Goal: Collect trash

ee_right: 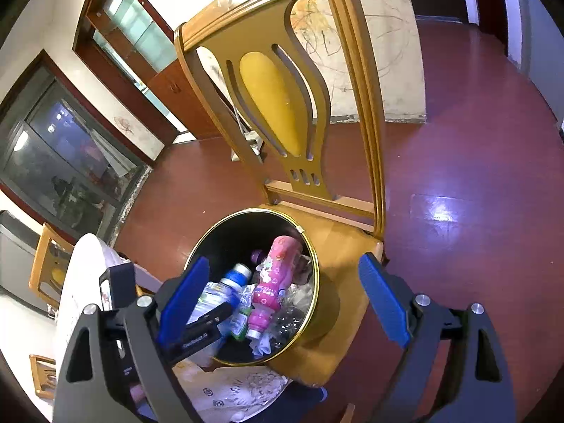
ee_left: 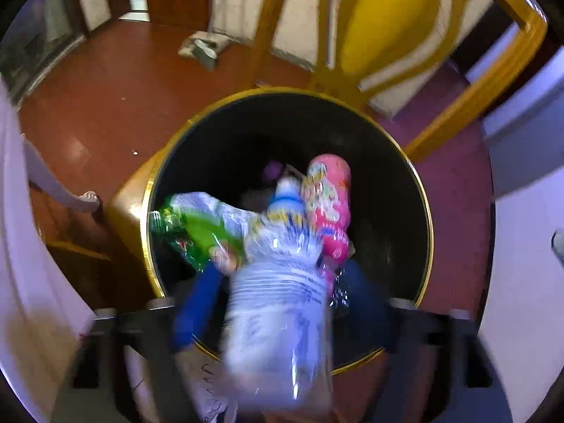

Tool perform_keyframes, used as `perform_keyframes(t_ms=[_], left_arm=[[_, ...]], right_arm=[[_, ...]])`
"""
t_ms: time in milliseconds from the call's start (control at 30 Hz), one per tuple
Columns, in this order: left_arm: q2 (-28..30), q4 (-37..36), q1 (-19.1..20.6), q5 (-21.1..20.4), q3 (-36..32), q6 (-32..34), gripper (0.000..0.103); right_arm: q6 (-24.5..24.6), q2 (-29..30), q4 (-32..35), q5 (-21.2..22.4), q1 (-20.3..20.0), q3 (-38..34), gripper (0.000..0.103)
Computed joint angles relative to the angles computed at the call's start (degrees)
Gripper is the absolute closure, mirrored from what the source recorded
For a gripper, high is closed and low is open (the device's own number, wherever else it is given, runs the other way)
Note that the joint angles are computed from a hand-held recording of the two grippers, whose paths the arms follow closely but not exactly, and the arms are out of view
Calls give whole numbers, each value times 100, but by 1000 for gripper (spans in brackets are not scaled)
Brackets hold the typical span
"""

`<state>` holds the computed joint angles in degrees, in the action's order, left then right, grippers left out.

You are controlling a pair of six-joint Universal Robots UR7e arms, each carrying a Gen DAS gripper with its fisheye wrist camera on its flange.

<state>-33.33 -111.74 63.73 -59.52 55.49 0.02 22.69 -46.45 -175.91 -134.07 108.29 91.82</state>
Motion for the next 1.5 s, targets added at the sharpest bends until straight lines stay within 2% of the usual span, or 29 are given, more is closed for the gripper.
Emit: perform_keyframes(t_ms=[67, 100, 367, 467, 533, 600, 667, 733, 833, 933, 1100, 1233, 1400, 1467, 1500], left_arm=[[-42, -45, -9, -28, 38, 12, 6], [-47, 9, -21, -60, -4, 4, 6], [-479, -529, -265, -117, 599, 99, 6], [-686, -637, -259, -725, 633, -82, 6], [-954, -963, -303, -734, 887, -38, 6], [-1233, -1468, -413, -389, 1227, 155, 6], [-1488, -1825, -491, -64, 1511, 261, 6], [-1831, -2322, -587, 443, 1905, 375, 6], [-2377, -3043, -687, 1246, 2567, 545, 6], [-3013, -3421, -694, 1937, 3190, 425, 6], [-3814, -3689, -716, 2818, 3781, 247, 6], [-4454, -4203, -854, 3512, 4145, 352, 6], [-5000, -5067, -1166, 4309, 4406, 881, 6], [-5129, -5675, -1317, 4663, 4428, 1415, 6], [-5146, -6205, -1401, 4829, 4418, 1896, 6]], right_arm=[[76, 29, 76, -27, 11, -51, 12], [93, 26, 109, -22, 18, -60, 4], [-75, 82, -62, -178, 166, -155, 4], [-505, 191, -495, -343, 305, -227, 4], [-946, 317, -1024, -449, 430, -300, 4], [-1258, 422, -1420, -414, 534, -382, 4], [-1457, 525, -1532, -236, 619, -509, 4], [-1685, 699, -1510, -118, 713, -702, 4], [-1703, 904, -1081, 208, 828, -954, 4], [-1608, 1168, -595, 594, 940, -1248, 4], [-1764, 1760, 362, 1035, 1235, -2009, 4], [-2101, 2290, 915, 1359, 1570, -2734, 4], [-2576, 2818, 1208, 1886, 1937, -3535, 4], [-2767, 2987, 1265, 2099, 2085, -3830, 4], [-2846, 3048, 1299, 2174, 2151, -3948, 4]])
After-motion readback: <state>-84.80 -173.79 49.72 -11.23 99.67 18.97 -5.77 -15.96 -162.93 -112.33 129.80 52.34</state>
